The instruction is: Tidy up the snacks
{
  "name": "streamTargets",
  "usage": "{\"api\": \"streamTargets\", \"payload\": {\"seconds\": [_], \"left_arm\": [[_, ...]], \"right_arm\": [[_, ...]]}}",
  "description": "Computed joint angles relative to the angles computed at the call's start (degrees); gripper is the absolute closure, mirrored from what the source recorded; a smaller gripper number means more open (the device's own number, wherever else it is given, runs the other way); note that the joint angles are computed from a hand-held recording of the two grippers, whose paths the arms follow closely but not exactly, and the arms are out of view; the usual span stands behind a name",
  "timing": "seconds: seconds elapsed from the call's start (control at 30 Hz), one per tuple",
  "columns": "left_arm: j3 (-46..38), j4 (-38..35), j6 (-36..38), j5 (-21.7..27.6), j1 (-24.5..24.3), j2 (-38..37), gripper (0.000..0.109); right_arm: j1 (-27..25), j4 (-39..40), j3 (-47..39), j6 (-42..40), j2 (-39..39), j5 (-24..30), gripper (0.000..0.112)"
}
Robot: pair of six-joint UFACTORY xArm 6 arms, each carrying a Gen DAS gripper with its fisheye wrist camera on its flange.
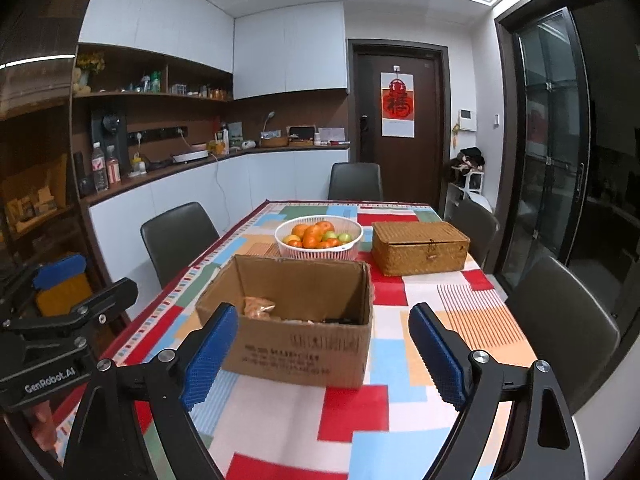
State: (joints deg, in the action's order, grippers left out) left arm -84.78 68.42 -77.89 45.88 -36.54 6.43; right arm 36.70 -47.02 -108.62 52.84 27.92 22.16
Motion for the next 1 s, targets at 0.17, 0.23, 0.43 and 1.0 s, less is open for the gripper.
{"api": "streamTargets", "payload": {"seconds": [0.17, 0.23, 0.43, 1.0], "left_arm": [[5.5, 3.2, -4.9, 3.3, -3.2, -4.5, 0.007], [6.9, 3.8, -5.1, 4.6, -4.3, -5.7, 0.006], [10.7, 4.5, -7.1, 6.7, -5.9, -8.9, 0.006], [13.6, 3.6, -8.0, 7.6, -7.2, -11.1, 0.006]], "right_arm": [[0.7, -7.8, 8.9, 7.8, -6.9, -0.2, 0.021], [1.0, -9.4, 11.4, 9.4, -8.8, 0.1, 0.021], [2.7, -16.0, 16.9, 15.6, -13.2, 1.8, 0.019], [4.3, -19.6, 22.6, 20.7, -17.2, 2.8, 0.018]]}}
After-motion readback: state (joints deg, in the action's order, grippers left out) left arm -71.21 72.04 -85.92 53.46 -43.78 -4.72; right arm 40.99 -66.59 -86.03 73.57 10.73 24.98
